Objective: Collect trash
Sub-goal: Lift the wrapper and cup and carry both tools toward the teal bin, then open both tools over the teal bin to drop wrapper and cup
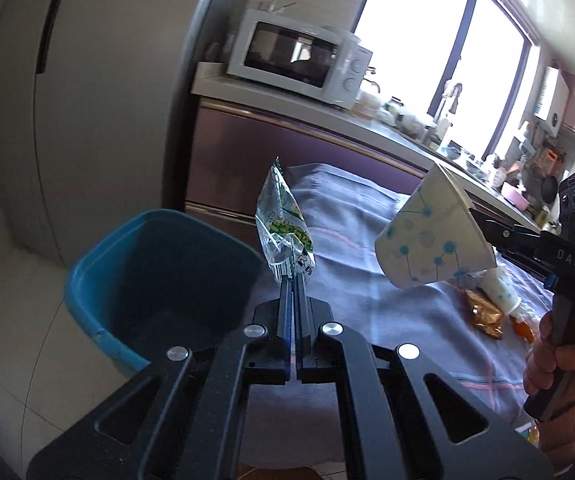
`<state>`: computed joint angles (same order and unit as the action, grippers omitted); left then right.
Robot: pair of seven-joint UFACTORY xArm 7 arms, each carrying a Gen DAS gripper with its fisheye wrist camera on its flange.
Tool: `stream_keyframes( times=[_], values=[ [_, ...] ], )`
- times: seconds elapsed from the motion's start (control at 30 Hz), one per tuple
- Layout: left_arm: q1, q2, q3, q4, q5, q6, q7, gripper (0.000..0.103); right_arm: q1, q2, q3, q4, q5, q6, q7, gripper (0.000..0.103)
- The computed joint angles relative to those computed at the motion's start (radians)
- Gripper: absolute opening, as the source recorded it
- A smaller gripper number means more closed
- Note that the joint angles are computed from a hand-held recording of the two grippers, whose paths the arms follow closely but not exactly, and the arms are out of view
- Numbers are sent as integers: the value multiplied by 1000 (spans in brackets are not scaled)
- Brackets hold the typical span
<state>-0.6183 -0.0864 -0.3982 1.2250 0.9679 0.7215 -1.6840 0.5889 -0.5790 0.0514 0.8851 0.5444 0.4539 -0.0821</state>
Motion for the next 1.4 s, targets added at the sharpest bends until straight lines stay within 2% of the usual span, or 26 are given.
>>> stream_keyframes(
  times=[0.13,0.3,0.57,0.67,0.73,0.87,1.03,1.17,1.27,1.4],
  values=[
    [37,-71,17,-97,-60,9,8,1,52,137,-10,96,58,11,-46,4],
    [99,-100,17,-166,-121,-19,45,1,30,289,32,216,104,77,-79,4],
    [139,-47,32,-177,-185,-54,94,2,-56,453,150,347,-21,149,20,6],
    [134,-5,44,-152,-203,-51,103,3,-69,480,167,370,-57,179,57,8],
    [129,7,62,-156,-218,-79,105,6,-75,495,176,376,-78,179,84,10],
    [119,29,78,-146,-217,-80,92,23,-77,468,174,345,-55,167,74,14],
    [102,21,79,-155,-161,-70,55,26,-78,391,150,279,-1,151,25,26],
    [81,20,57,-112,-75,-24,34,39,-77,283,117,198,26,136,-21,36],
    [56,34,39,-57,-3,-8,34,48,-90,171,104,115,-7,109,-12,45],
    [8,97,37,45,65,-37,70,53,-123,2,80,-4,-81,96,35,50]
  ],
)
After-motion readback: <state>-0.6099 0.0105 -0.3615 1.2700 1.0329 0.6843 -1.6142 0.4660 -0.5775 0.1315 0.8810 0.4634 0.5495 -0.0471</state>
